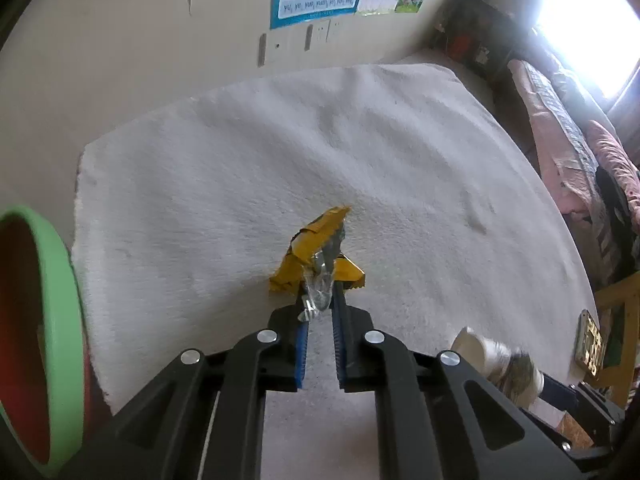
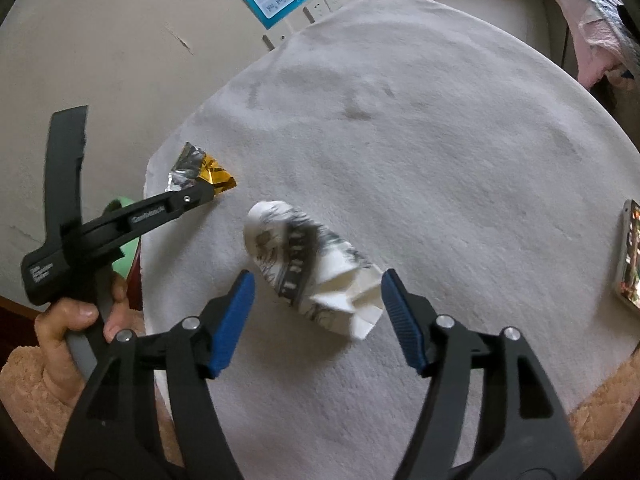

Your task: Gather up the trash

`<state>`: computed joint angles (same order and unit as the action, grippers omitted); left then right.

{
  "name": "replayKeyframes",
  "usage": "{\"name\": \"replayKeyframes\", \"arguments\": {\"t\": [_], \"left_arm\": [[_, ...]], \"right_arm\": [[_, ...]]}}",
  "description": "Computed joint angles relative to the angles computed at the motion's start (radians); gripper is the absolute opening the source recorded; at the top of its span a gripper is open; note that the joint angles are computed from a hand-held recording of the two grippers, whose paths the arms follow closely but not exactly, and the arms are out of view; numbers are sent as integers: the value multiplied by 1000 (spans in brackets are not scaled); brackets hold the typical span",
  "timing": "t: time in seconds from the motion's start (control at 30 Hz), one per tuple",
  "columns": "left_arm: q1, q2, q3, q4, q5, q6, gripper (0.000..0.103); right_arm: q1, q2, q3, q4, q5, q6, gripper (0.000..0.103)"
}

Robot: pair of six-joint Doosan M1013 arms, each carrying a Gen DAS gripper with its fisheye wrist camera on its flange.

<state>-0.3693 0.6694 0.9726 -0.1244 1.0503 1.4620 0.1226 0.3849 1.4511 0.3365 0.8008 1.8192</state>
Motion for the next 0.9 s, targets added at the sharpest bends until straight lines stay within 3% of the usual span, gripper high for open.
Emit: {"name": "replayKeyframes", "arguments": {"t": [0.5,0.53,0.6,0.67,0.7,0.9], "left_arm": [[6,-94,120,32,-95,35,8],[3,-102,131,45,-106,41,8],[-3,-118,152,64,-128,55,8],[-9,-138,179,96,-159,63,8],[-11,-145,186,102,-166,63,8],[-3,-198,227,96,-174,60,8]], "right_arm": [[13,13,-11,-25,-6,-14,64],[15,13,-12,-33,-4,-15,62],[20,16,-17,-56,6,-11,37],[15,17,-16,-31,11,-21,31],[13,15,-14,-30,10,-17,21],[18,-13,6,-63,-25,28,20]]}}
